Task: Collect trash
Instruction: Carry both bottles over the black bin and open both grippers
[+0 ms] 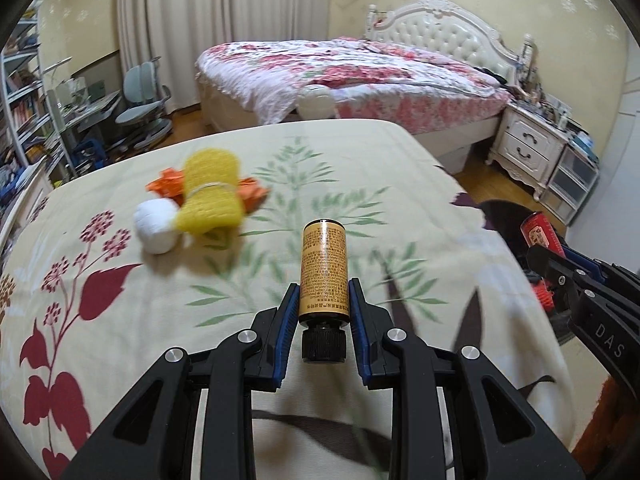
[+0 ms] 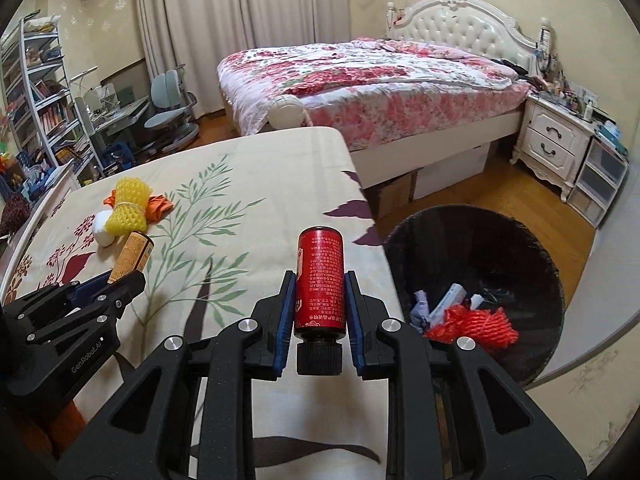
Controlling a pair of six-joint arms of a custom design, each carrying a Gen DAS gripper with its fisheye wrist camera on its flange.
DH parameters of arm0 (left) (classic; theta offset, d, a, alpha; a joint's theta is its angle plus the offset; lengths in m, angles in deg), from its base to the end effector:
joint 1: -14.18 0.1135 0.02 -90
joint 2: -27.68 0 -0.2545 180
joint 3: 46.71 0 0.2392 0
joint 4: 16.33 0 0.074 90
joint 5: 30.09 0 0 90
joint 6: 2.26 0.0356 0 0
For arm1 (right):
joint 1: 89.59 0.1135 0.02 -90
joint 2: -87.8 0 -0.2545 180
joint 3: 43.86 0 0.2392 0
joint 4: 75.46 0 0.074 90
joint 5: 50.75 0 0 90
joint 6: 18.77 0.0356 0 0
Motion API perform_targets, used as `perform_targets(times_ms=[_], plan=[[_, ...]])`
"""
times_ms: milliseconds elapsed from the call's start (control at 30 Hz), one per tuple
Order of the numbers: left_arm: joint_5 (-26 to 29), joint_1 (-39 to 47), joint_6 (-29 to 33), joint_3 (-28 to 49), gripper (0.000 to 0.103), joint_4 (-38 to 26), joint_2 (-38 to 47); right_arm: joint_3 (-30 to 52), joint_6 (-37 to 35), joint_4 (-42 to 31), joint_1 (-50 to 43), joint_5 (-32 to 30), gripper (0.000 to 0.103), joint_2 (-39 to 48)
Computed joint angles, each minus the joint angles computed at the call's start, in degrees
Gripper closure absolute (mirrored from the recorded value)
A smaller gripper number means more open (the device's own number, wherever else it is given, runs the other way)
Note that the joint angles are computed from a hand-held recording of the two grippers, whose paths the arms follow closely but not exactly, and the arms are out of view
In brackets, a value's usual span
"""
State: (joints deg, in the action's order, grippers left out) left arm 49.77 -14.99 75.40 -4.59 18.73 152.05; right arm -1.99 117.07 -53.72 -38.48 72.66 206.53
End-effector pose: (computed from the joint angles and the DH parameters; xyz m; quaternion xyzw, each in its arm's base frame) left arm 0.2388 -0.1261 0.0066 0.1038 0.9221 -0.0519 0.3691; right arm 0.1760 0.1870 0.0186 0.0440 0.9168 0.0331 0.3956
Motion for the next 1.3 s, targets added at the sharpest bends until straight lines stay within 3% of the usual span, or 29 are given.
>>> perform_targets(times_ms=[267,533,1000,1300], plan=[[-2.30,-10.01,-2.28,8.84,0.076,-6.04,1.84,-9.17,0.30,8.17,-5.93,1.36,0.080,-1.31],[-2.89,-14.49,-2.81,20.15,0.076,-12.87,5.88,-14.11,-3.52,17.24,-14.33,0.19,0.080,1.04],[-3.84,-18.26,-1.98,38.30,0.076,-23.11,13.79,-15.77,-12.28,31.63,-28.28,-6.19,0.080,9.46],[-4.62,-18.78,-1.62,47.11,0.076,-29.21,18.40,-13.85,-14.93,33.82,-33.62,-10.08,0.080,12.87]])
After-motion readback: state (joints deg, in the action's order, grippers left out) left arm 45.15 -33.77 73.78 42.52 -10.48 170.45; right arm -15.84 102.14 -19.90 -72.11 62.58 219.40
